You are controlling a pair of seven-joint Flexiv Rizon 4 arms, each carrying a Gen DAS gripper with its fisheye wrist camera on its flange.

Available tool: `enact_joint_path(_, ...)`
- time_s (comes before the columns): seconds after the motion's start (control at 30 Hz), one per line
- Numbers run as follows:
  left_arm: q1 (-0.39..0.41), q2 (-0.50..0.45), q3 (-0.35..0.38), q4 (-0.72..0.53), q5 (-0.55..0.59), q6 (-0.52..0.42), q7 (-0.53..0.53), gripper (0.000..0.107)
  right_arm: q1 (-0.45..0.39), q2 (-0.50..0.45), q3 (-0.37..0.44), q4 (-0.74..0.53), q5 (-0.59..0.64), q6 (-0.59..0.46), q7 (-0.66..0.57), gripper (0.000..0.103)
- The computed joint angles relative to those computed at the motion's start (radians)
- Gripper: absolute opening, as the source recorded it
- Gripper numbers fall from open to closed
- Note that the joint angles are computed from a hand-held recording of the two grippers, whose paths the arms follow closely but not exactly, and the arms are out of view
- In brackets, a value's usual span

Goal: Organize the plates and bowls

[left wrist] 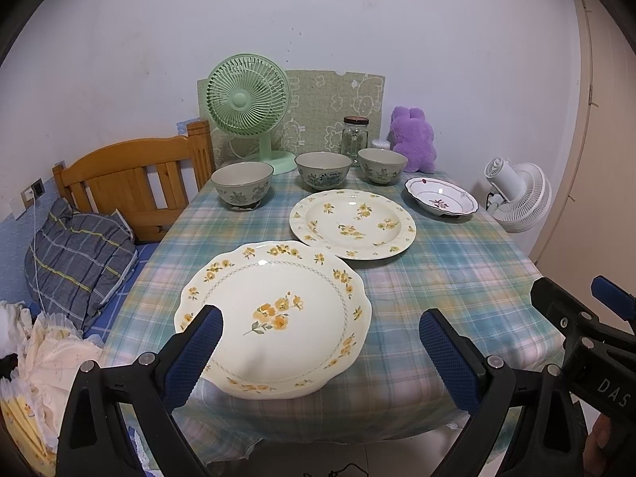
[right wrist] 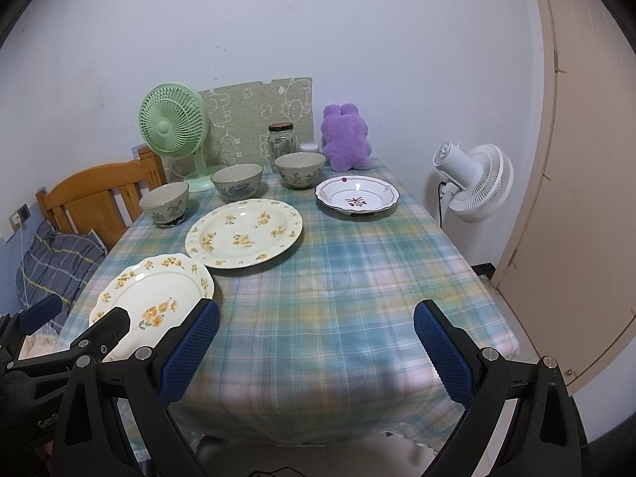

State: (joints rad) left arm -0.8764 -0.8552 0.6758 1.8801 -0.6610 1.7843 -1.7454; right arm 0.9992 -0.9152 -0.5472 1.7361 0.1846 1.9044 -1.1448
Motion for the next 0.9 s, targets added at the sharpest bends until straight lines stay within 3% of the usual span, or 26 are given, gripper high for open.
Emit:
enact_joint_path(0.43,-0.025,-0.006,0.034,0.006,0.001,-0.019,-0.021,0.099,-0.024,0.013,0.029,0.002,-0.014,0.002,-0.018,0.099)
enact_joint_path(0.9,-0.040,-0.043,0.146,-0.041,0.109,-0.148,-0.148,0.093,-0.119,0.004,0.131,-0.089,-0.107,-0.063,0.011,0.099)
